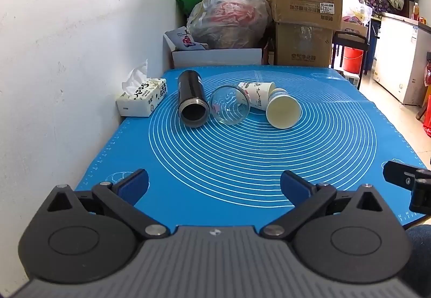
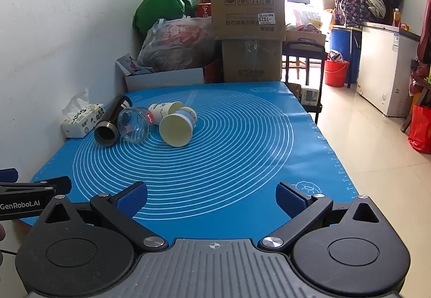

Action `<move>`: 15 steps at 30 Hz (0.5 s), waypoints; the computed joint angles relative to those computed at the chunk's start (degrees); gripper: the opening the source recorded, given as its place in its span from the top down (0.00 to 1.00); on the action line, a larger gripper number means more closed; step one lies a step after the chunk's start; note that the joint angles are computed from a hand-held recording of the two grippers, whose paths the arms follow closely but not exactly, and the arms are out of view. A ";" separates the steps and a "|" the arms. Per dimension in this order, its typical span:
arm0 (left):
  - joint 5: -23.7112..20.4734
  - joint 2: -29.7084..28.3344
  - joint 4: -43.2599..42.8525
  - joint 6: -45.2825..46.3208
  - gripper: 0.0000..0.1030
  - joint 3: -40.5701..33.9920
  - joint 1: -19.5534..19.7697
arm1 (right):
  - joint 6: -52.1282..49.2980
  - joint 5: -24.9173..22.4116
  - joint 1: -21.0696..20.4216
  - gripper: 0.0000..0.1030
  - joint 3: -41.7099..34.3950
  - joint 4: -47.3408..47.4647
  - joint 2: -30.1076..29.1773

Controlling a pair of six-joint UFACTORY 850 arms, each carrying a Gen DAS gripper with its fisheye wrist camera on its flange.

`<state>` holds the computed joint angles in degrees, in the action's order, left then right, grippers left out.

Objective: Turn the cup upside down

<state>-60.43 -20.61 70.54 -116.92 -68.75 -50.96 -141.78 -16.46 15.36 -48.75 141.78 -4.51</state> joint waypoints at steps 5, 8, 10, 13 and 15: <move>-0.06 0.05 0.00 0.06 0.00 0.08 0.02 | -2.15 0.24 0.48 0.00 -0.13 2.27 -0.29; 0.07 0.09 -0.13 0.02 0.00 0.22 0.15 | -1.24 0.35 0.45 0.00 -0.17 1.36 -0.31; 0.22 0.07 -0.27 0.14 0.00 0.22 0.23 | -0.62 0.39 0.39 0.00 -0.29 0.76 -0.40; 0.16 0.06 -0.04 -0.11 0.00 0.27 0.19 | -0.92 0.35 0.35 0.00 -0.27 1.03 -0.38; 0.10 0.03 0.14 -0.34 0.00 0.29 0.18 | -1.33 0.37 0.36 0.00 -0.21 1.36 -0.31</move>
